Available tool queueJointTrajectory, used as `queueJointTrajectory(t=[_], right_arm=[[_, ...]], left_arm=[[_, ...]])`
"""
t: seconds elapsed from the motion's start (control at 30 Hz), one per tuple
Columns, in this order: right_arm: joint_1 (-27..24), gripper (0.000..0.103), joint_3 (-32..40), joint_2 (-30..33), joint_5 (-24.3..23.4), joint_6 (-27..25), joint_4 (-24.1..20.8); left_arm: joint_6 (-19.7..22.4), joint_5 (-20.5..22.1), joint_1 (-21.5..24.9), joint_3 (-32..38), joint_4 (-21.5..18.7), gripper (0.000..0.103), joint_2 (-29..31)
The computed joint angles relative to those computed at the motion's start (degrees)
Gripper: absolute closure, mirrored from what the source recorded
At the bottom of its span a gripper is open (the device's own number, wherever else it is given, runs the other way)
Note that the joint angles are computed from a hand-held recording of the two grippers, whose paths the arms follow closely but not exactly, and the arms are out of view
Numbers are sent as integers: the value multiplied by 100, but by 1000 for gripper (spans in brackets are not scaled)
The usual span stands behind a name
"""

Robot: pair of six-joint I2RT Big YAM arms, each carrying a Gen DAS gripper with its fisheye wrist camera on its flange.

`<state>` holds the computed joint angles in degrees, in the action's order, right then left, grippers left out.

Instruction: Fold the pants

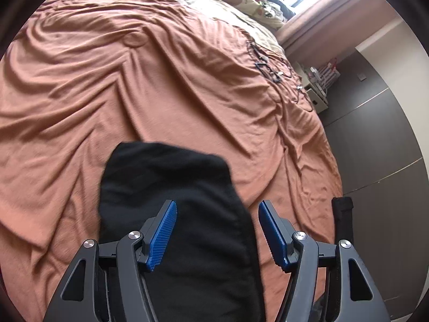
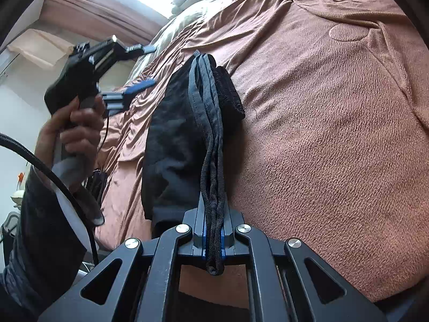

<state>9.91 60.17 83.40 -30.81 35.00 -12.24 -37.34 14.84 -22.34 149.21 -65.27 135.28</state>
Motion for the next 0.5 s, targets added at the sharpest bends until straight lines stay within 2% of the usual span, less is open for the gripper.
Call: queueJointTrajectory(t=[0.1,0.2,0.33,0.4,0.47,0.5], right_arm=[[-9,100,71,48,-53,-16,-81],[-46,99,122,72,-124,-39,-188],[53,93,191,11,233,-254,-366],[71,81,245,24,318,-302,-484],[62,58,253,9,443,-232,-479],[57,54,248,-20,574,-203,-458]], left_arm=[[96,-62,35,-1219,441,37,-614],[151,-65,70,-2010,721,37,-1007],[255,8,130,-2904,1019,37,-1463],[252,10,150,-3203,1110,37,-1627],[238,38,172,-3603,1308,37,-1850],[240,39,173,-3710,1357,37,-1911]])
